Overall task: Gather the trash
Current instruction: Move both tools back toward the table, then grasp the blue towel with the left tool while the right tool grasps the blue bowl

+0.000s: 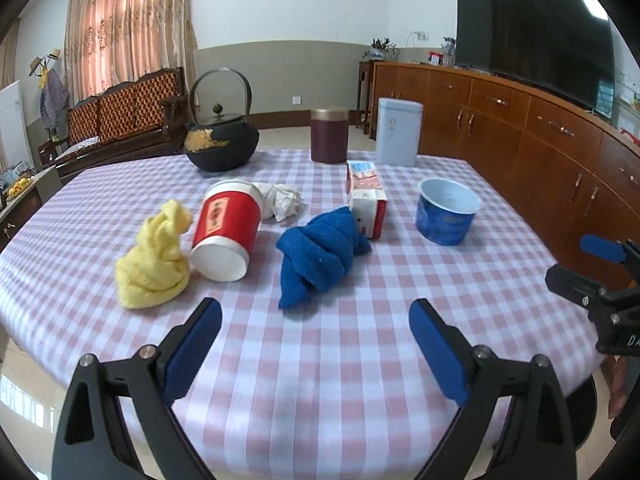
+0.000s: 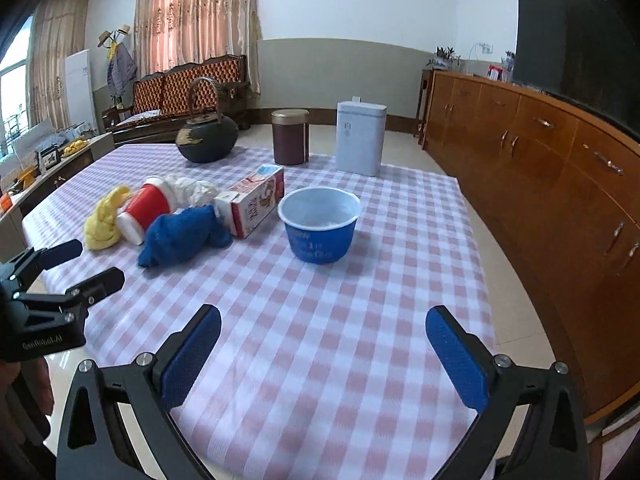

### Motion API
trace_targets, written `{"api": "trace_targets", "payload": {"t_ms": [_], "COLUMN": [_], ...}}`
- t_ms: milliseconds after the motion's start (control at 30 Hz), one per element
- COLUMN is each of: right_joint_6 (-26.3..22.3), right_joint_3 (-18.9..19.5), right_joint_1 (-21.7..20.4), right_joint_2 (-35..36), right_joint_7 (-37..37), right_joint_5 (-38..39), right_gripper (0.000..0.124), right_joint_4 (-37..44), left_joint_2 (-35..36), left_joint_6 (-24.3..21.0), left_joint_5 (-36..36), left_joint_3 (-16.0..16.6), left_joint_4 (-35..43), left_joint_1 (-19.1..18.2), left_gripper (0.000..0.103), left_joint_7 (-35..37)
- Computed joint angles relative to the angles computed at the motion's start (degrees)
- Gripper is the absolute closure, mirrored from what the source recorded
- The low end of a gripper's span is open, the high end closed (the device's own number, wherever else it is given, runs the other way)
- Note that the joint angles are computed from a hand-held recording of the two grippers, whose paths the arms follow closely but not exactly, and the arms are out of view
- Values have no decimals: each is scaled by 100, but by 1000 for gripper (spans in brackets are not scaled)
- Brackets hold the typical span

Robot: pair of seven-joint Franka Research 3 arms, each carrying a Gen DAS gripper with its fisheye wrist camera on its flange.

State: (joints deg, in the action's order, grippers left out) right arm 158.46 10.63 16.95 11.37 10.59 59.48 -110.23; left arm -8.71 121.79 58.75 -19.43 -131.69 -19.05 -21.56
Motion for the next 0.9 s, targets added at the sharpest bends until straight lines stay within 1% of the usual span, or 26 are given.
{"api": "trace_targets", "payload": {"t_ms": [133,200,367,567,633,767,833,900], "right_joint_6": [95,85,44,-233,-318,-452,-506,-472], "right_joint_3": [-20,28,69,-26,1,92,133,175], "right_joint_1": [166,176,268,435,441,415,390,352], "right_joint_2": [527,761,1339,2039,2229,2421,2463,2432], "right_joint_7": [594,830,1527,2589,2831,3037,3058,3044], "right_joint_5": [-658,-932,-1739,-2673,-2870,-3111,-3176,-3185], "right_gripper": [21,21,21,21,24,33,44,45], "right_joint_4": [532,774,1380,2324,2613,2907,2962,2902], "left_joint_2": [131,136,281,457,503,525,543,585], "left_joint_6": [290,522,832,998,1014,1174,1338,1408], "left_joint_5": [47,100,138,56,1,-47,-30,-21], "left_joint_3": [180,268,383,456,483,524,553,563], "left_joint_4": [10,-26,47,199,245,237,215,236], "left_joint_1": [162,259,431,523,543,583,611,627], "left_gripper": [11,14,15,20,23,31,41,55], "left_joint_7": [77,53,135,342,423,428,399,415]}}
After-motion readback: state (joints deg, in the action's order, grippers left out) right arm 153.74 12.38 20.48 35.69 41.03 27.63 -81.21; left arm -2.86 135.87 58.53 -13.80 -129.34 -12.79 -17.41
